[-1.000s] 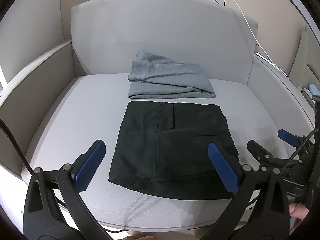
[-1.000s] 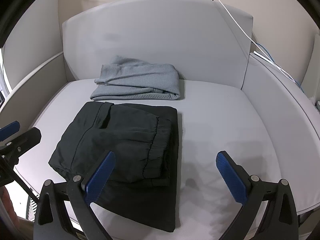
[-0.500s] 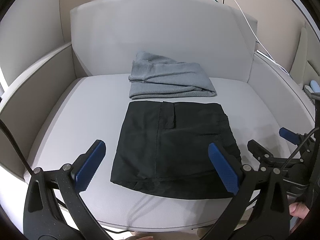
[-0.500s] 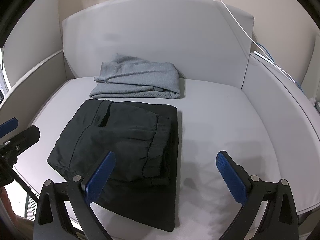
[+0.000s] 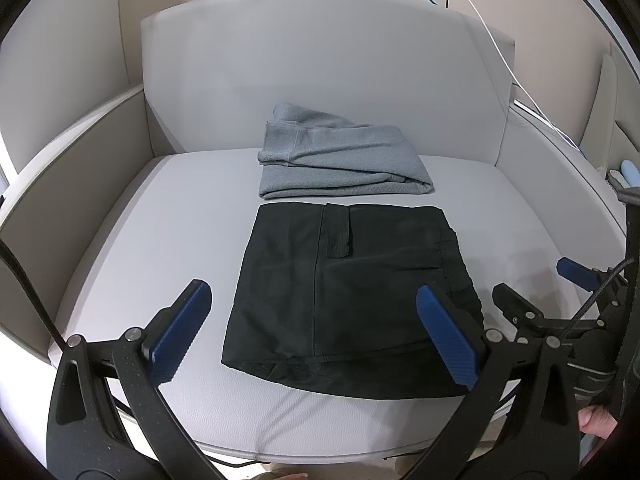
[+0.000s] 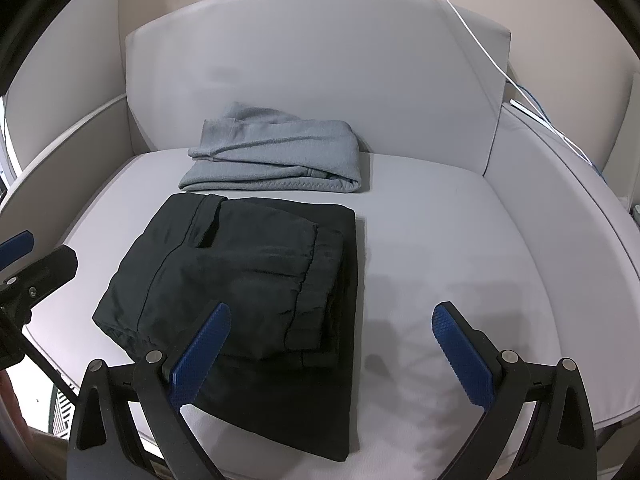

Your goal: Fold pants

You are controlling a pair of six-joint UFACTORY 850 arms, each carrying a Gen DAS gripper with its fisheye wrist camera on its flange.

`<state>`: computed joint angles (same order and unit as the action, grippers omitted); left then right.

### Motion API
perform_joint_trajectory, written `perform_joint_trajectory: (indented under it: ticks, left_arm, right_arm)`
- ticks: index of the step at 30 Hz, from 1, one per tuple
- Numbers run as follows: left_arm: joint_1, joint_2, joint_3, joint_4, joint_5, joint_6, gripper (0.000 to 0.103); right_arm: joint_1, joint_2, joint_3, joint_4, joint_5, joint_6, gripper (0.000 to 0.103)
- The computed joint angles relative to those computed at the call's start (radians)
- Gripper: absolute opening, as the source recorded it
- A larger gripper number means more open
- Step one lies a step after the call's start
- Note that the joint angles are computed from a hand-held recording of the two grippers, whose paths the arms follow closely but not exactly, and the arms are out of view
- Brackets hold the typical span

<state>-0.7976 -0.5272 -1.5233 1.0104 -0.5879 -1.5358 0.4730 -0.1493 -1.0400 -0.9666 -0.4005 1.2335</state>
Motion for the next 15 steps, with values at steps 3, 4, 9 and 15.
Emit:
perform_joint_trajectory:
  ticks: [3, 4, 9, 15]
  left_arm:
    - [0.001, 0.002, 0.002, -0.001, 0.002, 0.001, 0.102]
    - [0.001, 0.001, 0.001, -0.001, 0.001, 0.000, 0.102]
    - [0.001, 0.002, 0.002, -0.002, 0.001, 0.003, 0.102]
    - [0.001, 0.002, 0.002, -0.002, 0.001, 0.003, 0.102]
  right_arm:
    - [0.000, -0.001, 0.000, 0.000, 0.000, -0.002, 0.103]
    - [-0.001, -0.001, 0.000, 0.003, 0.002, -0.005, 0.103]
    - [-0.003, -0.002, 0.000, 0.009, 0.003, -0.013, 0.103]
    - [-0.002, -0.003, 0.000, 0.011, 0.000, -0.018, 0.103]
